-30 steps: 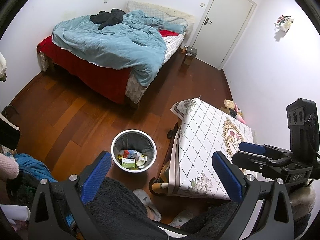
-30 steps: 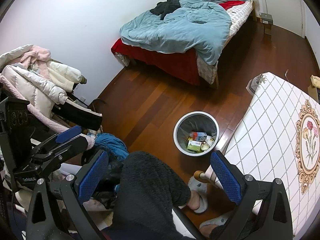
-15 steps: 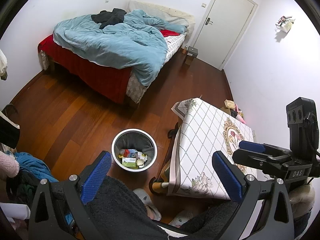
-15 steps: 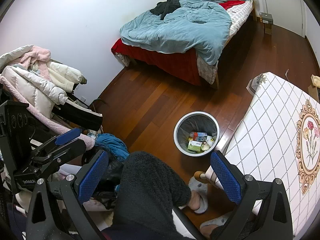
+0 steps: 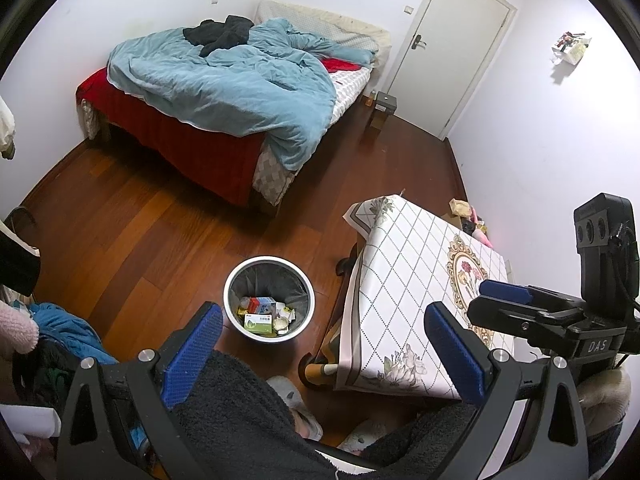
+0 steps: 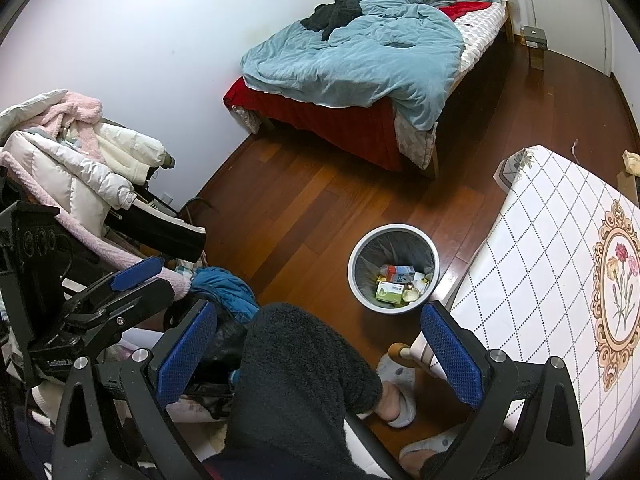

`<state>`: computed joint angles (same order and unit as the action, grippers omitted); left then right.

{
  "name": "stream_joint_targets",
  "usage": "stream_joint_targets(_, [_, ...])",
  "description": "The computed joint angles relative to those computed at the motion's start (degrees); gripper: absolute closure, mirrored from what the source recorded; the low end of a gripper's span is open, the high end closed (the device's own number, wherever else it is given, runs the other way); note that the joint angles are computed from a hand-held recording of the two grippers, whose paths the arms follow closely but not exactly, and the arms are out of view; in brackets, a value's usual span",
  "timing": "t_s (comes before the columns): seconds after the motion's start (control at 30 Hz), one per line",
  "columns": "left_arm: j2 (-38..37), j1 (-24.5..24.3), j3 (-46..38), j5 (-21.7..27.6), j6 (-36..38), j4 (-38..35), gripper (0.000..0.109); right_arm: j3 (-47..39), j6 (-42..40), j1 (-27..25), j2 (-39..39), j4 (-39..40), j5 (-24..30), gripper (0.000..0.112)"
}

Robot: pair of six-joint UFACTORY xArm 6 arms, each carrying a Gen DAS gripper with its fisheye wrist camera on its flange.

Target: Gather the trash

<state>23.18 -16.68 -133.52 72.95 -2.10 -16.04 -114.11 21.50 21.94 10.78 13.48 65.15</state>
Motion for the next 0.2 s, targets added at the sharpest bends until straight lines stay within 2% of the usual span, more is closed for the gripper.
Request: stream_joint_targets(0.2, [-1.57, -0.05, 2.73, -1.97, -0.4, -0.78, 0.006, -1.3, -0.25, -0.04, 0.83, 0.21, 0.71, 0.009])
